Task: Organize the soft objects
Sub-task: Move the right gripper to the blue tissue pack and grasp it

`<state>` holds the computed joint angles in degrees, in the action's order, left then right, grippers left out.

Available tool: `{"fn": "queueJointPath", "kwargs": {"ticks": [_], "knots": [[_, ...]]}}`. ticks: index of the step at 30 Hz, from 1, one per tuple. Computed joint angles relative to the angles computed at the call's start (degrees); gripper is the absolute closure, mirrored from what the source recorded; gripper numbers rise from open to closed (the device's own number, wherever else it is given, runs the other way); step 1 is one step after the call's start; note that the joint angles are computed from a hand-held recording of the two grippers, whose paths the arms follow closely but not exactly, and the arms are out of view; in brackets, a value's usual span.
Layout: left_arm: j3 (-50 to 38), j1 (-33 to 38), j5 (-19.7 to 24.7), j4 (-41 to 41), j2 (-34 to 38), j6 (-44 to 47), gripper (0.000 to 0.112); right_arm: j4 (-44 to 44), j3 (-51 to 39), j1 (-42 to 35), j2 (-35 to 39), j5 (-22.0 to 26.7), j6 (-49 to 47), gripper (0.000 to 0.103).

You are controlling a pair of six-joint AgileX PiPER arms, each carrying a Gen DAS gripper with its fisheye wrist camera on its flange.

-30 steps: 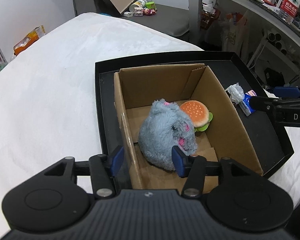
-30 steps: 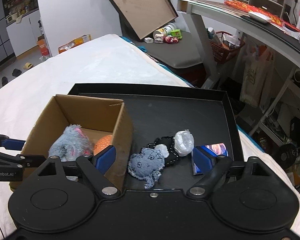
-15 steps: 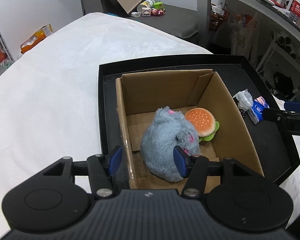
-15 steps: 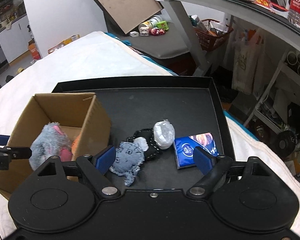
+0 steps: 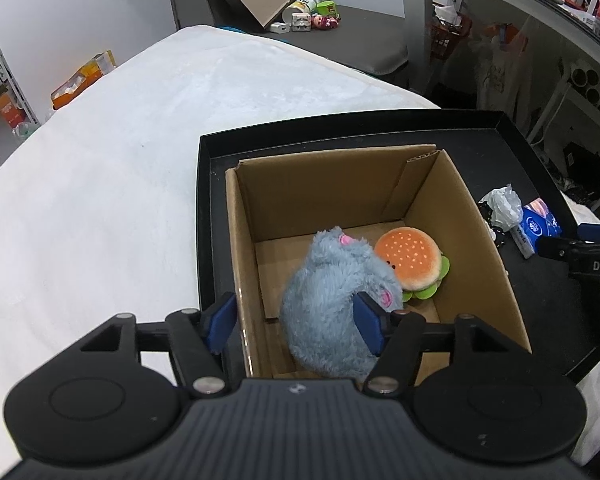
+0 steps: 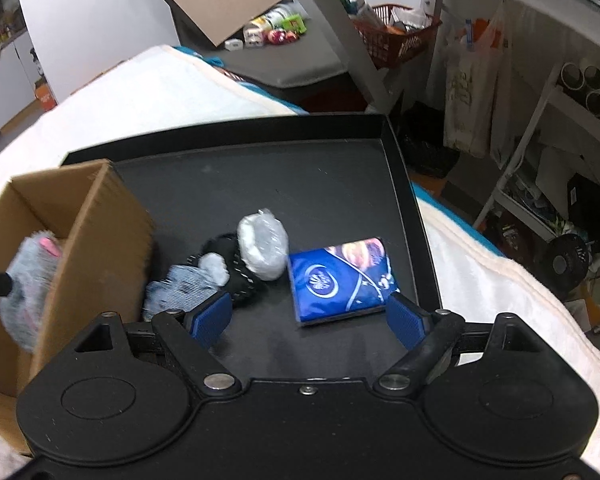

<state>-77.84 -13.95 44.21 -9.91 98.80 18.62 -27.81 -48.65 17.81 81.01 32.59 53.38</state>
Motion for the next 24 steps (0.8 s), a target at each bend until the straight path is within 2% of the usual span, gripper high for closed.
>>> {"fn": "queueJointPath", "kwargs": {"ticks": [7, 15, 24], "knots": [[-0.9, -2.5, -0.4, 5.2, 1.3, -4.8, 0.043, 0.3, 0.6, -2.4, 3.1, -3.0, -3.3, 0.019], [-2.2, -4.5, -0.5, 9.5, 3.1, -8.8, 0.041, 0.4, 0.6, -4.3, 5.6, -5.2, -4.0, 0.018], [-3.1, -4.9, -0.3, 10.3, 3.9, -9.9, 0.039, 1.0, 0.5, -6.2, 7.7, -7.3, -5.0, 0.021]]}}
